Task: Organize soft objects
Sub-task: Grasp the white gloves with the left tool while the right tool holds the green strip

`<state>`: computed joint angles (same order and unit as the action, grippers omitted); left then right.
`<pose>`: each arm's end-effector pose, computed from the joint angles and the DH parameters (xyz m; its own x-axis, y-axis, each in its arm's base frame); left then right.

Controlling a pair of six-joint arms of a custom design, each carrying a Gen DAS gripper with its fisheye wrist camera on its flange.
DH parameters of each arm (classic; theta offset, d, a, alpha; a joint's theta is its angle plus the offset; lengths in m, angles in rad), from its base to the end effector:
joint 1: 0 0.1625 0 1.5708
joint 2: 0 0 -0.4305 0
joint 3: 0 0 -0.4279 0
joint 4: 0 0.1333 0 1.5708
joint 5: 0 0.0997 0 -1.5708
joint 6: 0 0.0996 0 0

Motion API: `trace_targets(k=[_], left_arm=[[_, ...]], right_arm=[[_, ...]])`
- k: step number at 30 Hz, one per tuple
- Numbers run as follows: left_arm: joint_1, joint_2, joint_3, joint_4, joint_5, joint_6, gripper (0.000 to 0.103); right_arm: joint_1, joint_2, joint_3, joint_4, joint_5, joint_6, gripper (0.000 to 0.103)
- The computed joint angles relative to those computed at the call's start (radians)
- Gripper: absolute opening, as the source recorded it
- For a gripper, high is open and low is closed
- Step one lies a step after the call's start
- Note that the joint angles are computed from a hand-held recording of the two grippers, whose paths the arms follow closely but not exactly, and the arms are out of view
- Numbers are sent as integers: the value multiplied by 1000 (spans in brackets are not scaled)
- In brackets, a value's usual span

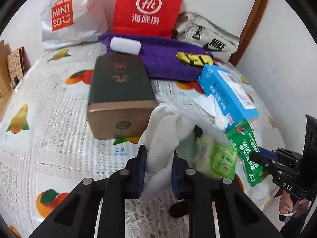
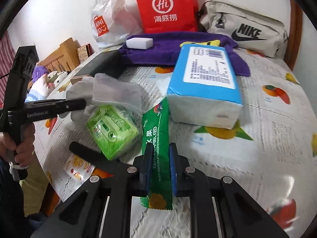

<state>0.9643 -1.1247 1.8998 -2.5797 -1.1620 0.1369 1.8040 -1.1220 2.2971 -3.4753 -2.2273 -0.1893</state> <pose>-0.2054 -0.5994 0.1856 -0.7232 0.5523 -0.4147 0.6594 0.7308 -0.1767 0.1812 -0.4489 0.1632 -0.8168 0.0724 0.5723 -0.3319 0.7525 -0.5689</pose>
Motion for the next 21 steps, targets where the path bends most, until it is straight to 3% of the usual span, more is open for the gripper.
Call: trace_targets(k=[21], left_arm=[[-48, -93, 12, -57, 69, -12, 18]], right_arm=[[45, -77, 46, -40, -87, 71, 15]])
